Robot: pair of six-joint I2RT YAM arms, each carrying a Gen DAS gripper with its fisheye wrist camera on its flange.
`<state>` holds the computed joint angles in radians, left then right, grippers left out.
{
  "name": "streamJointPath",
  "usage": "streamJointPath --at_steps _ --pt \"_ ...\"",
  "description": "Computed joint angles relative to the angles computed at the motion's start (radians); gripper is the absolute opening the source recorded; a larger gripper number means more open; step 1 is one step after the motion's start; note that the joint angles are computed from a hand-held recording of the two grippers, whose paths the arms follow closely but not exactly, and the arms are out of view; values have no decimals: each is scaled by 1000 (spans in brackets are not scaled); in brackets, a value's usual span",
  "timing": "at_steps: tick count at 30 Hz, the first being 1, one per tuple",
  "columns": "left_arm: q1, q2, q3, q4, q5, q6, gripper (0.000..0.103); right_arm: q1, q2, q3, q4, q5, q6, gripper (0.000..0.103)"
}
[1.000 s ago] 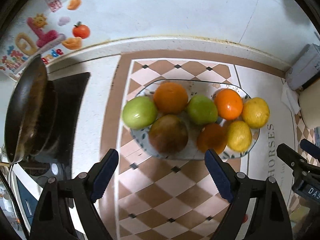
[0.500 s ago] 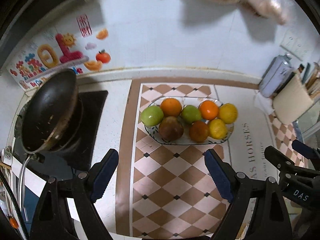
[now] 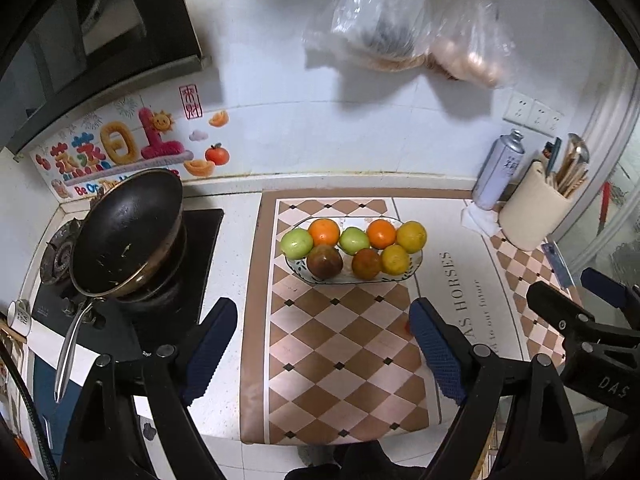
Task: Organize fruits
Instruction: 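Raise both grippers away from the plate toward the cherry tomatoes, then grasp a cherry tomato with the left gripper while the right grasps the other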
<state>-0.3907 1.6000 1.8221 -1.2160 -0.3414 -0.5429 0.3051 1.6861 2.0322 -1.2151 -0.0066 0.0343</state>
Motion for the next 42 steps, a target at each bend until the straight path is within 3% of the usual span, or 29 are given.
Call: streamJointPath --at_steps 12,18,25,32,33,35,38,42 --pt "-75 -63 -13 -35 -68 -48 88 -3 -67 -5 -28 -18 7 100" --pt "-74 -48 -5 -44 -66 -56 88 -63 -18 -24 -17 -126 19 100" --pt "-29 76 -14 -18 -88 -34 88 -144 102 -202 83 -172 5 100" --pt "22 277 9 2 -7 -17 88 -195 299 -350 225 -193 5 99" --pt "23 315 23 0 0 -10 88 -199 327 -365 249 -196 7 97" --pt "18 389 61 -17 -3 3 88 -199 388 -386 289 -198 9 81" --pt "12 480 98 -18 13 17 88 -193 447 -402 323 -225 7 68" --pt "9 611 192 -54 50 33 88 -173 481 -418 354 -234 -3 56"
